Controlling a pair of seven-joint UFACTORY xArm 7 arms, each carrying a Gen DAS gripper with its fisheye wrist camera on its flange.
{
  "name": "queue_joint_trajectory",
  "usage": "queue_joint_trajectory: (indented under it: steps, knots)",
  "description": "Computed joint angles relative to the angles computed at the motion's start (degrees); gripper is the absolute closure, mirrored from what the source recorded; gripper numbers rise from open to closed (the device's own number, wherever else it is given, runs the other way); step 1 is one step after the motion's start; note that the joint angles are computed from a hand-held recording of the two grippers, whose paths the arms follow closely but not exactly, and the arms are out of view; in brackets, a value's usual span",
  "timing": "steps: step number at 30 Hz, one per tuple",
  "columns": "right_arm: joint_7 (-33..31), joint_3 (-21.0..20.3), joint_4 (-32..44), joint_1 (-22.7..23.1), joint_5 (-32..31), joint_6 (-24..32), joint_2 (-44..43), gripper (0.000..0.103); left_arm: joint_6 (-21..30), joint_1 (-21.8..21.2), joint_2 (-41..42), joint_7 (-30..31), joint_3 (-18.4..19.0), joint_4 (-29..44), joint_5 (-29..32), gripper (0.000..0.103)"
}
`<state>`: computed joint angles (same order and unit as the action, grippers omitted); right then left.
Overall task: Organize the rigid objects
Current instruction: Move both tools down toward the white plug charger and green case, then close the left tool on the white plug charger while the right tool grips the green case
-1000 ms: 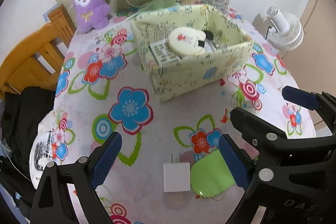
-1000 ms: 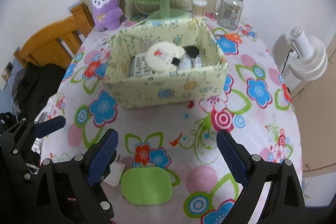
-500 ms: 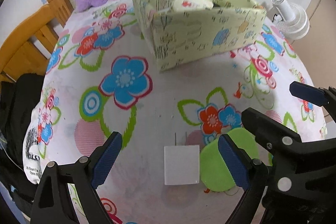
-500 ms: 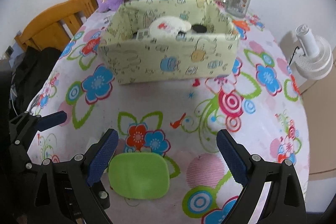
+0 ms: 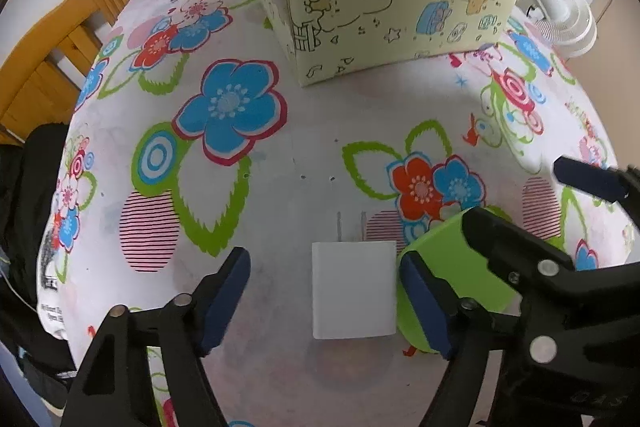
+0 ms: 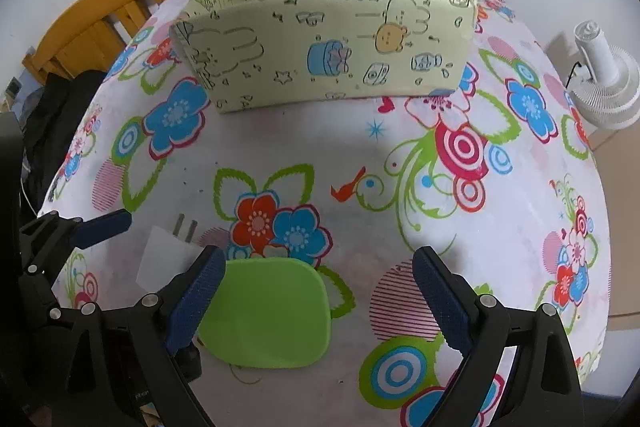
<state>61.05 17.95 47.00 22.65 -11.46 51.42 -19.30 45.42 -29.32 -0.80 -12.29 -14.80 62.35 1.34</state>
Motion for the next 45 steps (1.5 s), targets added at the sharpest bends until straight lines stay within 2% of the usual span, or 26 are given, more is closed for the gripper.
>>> queue_joint_trajectory:
  steps: [4,6,10,22,35,45]
  knots:
    - [0.10,-0.23,-0.24,0.00,0.44,-0.22,0.09,0.007,-0.89,-0.02,-0.45,1.68,0.02,-0.57,-1.47,0.034]
    - [0.04,-0.34,-0.29,0.00,0.62,-0.39,0.14,0.007,-1.41,-0.05,-0.64,2.49,0.01,-0.78,-2.42,0.047]
    - [0.04,-0.31,0.00,-0.12,0.37,-0.16,0.43,0.007,-0.51,-0.07,0.14,2.52,-0.01,0.03,-2.75,0.061]
    - [-1.17,-0.28,1.39,0.41,0.43,0.01,1.78,0.007,0.61,0.30,-0.85,2.00,0.31,-0.59,-2.81,0.063]
    - [-5.00,-0.68,3.76,3.09,3.79,-0.34,6.12,0.006,0.81,1.29,-6.63,2.46,0.32,-6.76,-1.85,0.063]
    - [-5.86,-1.00,4.56,4.58,5.39,0.54,7.89,0.000,0.94,1.69,-9.29,3.06,0.52,-9.46,-4.03,0.063]
